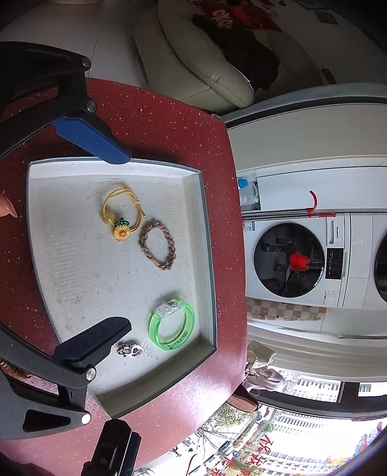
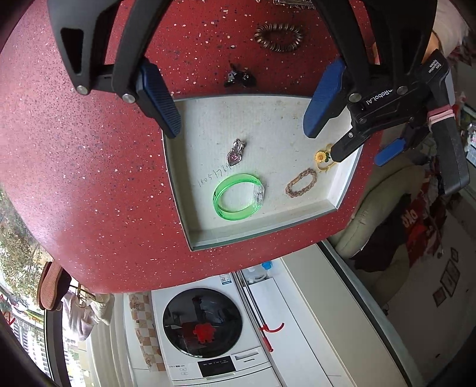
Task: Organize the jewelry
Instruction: 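Withdraw both tools from the tray toward the remaining jewelry, then grasp the silver hair clip with the left tool while the right tool grasps another silver heart pendant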
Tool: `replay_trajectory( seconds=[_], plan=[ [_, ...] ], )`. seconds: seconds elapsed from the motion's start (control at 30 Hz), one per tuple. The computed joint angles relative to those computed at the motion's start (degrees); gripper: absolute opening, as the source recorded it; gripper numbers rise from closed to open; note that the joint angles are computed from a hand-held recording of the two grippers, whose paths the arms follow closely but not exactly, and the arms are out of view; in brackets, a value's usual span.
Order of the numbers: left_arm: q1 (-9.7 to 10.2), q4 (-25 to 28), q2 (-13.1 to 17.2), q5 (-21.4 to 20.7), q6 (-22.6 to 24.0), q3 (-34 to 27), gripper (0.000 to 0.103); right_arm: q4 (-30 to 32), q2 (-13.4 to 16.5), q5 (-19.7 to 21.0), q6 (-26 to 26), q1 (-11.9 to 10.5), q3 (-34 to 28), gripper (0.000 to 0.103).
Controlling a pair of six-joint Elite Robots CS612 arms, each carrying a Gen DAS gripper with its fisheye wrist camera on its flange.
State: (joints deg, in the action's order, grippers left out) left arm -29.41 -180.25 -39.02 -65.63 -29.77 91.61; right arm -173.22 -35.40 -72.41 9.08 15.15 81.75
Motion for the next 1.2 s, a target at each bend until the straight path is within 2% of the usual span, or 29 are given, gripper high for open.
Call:
replay_trajectory(
  seconds=[0.2, 0.37, 0.47, 0.57, 0.63, 0.8, 0.87, 1.03, 1.2],
  plan=[
    [-0.89, -1.6, -1.6, -0.6, 0.0, 2.7, 0.103, -4.7, -1.4, 0.4, 0.9, -0.3, 3.5, 0.089],
    [-1.96, -1.5, -3.4, 0.4, -2.6, 5.8, 0.103, -8.5, -2.9, 0.4, 2.0, -0.6, 6.6, 0.089],
    [-2.67, -2.5, -4.3, 0.9, -4.4, 8.3, 0.103, -7.7, -3.9, -0.4, 1.5, -0.7, 8.2, 0.089],
    [-3.66, -3.2, -5.0, 1.7, -4.8, 10.8, 0.103, -5.3, -4.7, 1.6, 0.4, -1.2, 9.6, 0.089],
    [-4.27, -3.5, -5.4, 1.5, -5.3, 12.3, 0.103, -4.1, -5.0, 1.5, -0.5, -1.4, 10.6, 0.089],
    [-5.43, -5.5, -5.9, -3.6, -5.4, 15.3, 0.103, -2.5, -5.3, -0.3, -1.6, -1.5, 13.2, 0.089],
    [-6.1, -6.2, -5.8, -4.8, -4.7, 16.0, 0.103, -2.0, -5.3, -1.1, -1.6, -1.6, 13.9, 0.089],
    [-7.98, -5.2, -5.3, -4.4, -0.2, 15.8, 0.103, -0.9, -5.1, -3.1, -2.3, -1.4, 15.3, 0.089],
    [-8.22, -3.8, -4.5, -5.4, 4.0, 14.1, 0.103, -1.3, -5.1, -6.2, -3.7, -0.7, 15.7, 0.089]
  ],
)
